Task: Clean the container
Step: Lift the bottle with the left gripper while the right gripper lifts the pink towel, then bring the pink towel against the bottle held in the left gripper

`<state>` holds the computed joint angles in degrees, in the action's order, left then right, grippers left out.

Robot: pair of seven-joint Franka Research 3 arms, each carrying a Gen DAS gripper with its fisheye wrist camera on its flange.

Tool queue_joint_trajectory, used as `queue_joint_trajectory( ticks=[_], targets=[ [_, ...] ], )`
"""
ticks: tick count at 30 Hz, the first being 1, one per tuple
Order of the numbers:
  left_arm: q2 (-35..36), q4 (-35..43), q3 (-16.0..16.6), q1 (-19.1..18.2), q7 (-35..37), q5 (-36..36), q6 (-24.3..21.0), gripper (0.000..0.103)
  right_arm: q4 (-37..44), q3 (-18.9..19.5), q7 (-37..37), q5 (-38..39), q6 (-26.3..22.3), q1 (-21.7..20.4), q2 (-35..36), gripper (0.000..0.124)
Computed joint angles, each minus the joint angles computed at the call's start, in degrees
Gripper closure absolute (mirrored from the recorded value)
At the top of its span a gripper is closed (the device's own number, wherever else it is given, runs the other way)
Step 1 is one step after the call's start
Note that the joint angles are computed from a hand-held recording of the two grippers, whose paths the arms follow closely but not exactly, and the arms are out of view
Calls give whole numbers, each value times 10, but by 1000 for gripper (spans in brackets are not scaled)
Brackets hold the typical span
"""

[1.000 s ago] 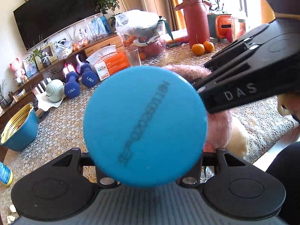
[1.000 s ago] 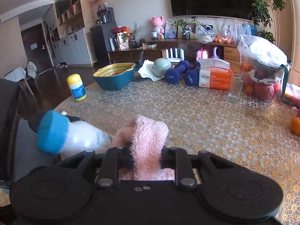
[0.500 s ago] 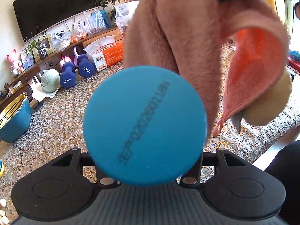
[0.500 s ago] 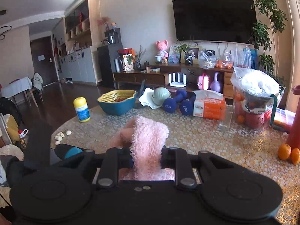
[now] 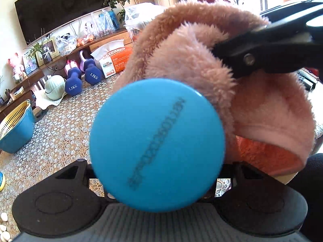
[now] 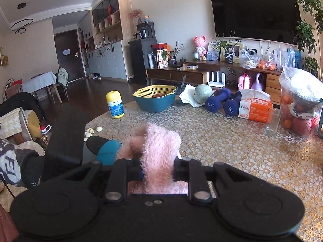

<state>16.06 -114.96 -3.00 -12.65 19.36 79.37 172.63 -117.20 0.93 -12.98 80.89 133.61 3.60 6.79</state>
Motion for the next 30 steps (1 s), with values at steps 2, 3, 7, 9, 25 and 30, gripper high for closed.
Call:
queue_joint_trajectory(
  ticks=[2,3,7,9,25,30],
  targets=[
    [2,1,1,2,0,0,6,53,6,0,6,-6,7,1,6,102],
    [3,3,2,2,-1,-1,9,53,7,1,8,-10,14,2,9,102],
    [6,5,5,5,2,-8,23,53,15,6,11,-31,47,6,23,102],
    [8,7,4,5,15,-23,24,53,20,9,13,-39,67,8,32,102],
    [33,35,5,-28,73,-121,-5,53,57,11,-27,-44,67,-51,52,102],
    [55,63,13,-45,93,-145,-6,53,58,-6,-48,-31,-22,-72,31,102]
  ],
)
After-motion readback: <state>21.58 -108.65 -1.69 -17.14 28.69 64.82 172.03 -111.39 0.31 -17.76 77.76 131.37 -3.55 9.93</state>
